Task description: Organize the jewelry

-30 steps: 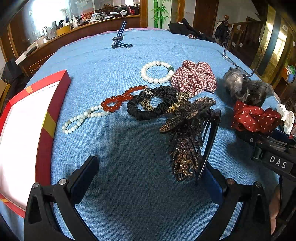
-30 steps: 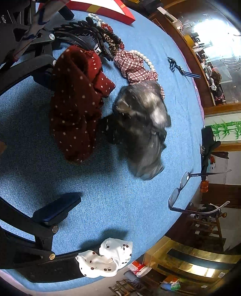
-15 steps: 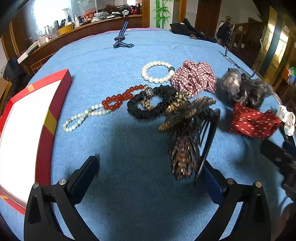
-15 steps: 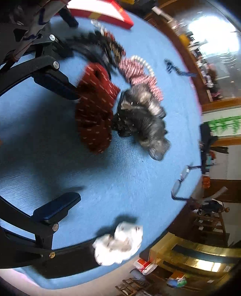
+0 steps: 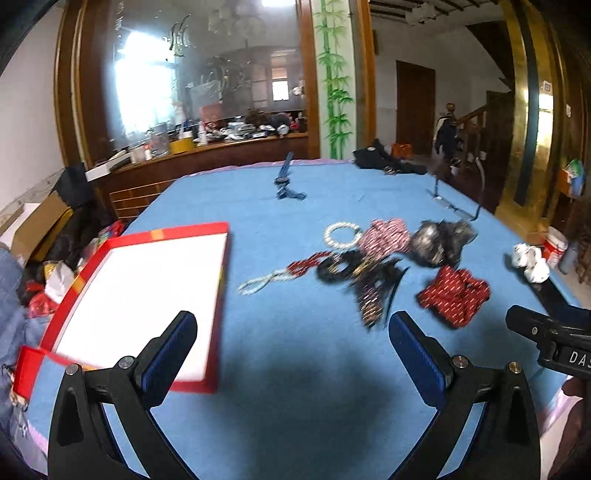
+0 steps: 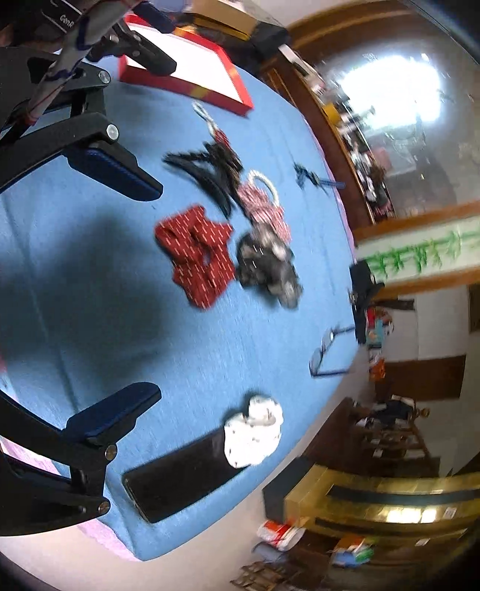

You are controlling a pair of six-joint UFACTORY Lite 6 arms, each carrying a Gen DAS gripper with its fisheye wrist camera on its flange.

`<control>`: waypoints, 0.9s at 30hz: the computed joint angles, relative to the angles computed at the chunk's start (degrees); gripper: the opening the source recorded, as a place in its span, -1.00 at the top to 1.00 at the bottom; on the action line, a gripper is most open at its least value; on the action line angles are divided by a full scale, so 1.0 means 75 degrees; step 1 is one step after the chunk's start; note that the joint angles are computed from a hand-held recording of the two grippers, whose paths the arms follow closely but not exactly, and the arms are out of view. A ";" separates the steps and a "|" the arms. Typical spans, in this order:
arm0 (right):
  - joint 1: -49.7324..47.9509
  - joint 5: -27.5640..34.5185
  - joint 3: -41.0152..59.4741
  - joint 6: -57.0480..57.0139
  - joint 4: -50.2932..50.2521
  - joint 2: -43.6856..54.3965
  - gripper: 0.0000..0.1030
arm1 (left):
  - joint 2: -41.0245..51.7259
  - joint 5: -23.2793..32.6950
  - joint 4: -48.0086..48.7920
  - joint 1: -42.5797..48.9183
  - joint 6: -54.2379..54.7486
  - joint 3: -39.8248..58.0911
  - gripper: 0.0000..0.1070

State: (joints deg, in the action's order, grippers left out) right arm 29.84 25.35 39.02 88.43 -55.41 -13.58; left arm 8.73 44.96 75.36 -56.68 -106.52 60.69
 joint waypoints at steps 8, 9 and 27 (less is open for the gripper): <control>0.0456 0.0098 0.0123 0.0662 -0.0361 0.0449 -0.80 | 0.0195 -0.0200 -0.0147 0.0318 -0.0091 -0.0069 -0.93; 0.0533 0.0188 0.0150 0.0720 -0.0414 0.0473 -0.80 | 0.0278 -0.0261 -0.0153 0.0323 -0.0064 -0.0014 -0.93; 0.0721 0.0288 0.0443 0.0589 -0.0291 0.0921 -0.80 | 0.0909 -0.0346 -0.0378 0.0266 0.0361 0.0390 -0.93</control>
